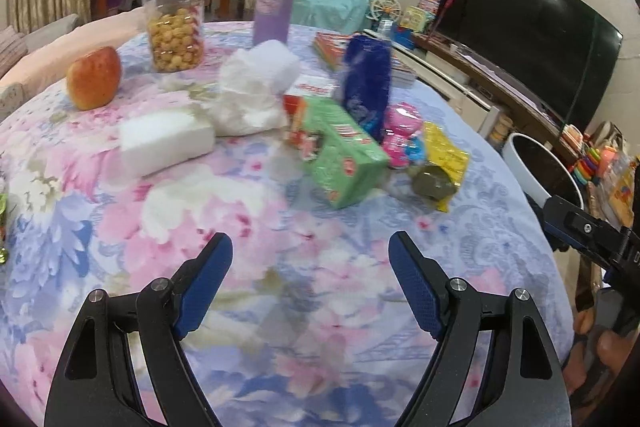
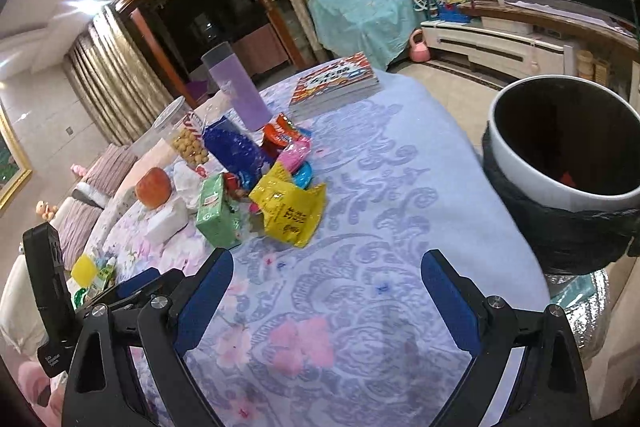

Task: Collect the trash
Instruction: 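Move both tools back over the table, then grasp the green juice carton with the left tool while the right tool grasps the yellow bag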

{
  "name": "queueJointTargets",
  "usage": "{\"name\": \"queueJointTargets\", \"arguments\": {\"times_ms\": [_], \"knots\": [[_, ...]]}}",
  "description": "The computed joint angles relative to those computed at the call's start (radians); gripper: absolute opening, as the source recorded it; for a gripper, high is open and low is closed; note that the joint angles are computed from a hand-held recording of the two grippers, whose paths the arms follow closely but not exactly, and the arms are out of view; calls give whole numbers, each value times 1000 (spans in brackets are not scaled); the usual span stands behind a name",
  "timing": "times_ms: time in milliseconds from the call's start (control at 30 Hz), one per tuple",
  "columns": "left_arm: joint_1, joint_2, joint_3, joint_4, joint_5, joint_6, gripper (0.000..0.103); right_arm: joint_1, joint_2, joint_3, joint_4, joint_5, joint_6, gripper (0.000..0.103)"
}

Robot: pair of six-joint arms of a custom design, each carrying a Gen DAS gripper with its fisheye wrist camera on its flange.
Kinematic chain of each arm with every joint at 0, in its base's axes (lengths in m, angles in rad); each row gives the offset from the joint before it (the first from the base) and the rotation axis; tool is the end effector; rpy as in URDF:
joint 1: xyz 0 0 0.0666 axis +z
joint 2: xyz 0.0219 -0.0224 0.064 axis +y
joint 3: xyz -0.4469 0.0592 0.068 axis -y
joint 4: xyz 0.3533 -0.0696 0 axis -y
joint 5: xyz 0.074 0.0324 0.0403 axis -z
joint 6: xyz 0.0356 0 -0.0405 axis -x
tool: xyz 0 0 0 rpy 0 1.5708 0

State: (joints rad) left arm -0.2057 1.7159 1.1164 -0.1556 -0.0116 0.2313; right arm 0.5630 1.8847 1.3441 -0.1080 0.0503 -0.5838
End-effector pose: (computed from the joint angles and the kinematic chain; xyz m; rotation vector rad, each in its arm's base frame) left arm 0.5141 -0.1073 0.2884 -0.0357 2.3346 -0.2055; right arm 0.5210 0.3262 0.2865 0.0522 2.2794 0.5663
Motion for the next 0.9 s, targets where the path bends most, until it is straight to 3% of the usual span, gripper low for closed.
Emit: {"name": "queueJointTargets", "arguments": {"times_ms": [400, 667, 767, 833, 900], "knots": [[1, 30, 36, -33, 20, -14, 84, -3, 78, 90, -9, -79, 7, 96], [-27, 84, 116, -83, -1, -26, 85, -31, 152, 200, -69, -151, 14, 92], [-33, 111, 152, -112, -12, -24, 85, -48, 185, 243, -88, -215, 11, 77], [-39, 132, 185, -145, -32, -16, 85, -62, 209, 269, -102, -275, -15, 46], [-44, 148, 214, -159, -43, -7, 85, -71, 224, 279, -103, -323, -32, 33]]}}
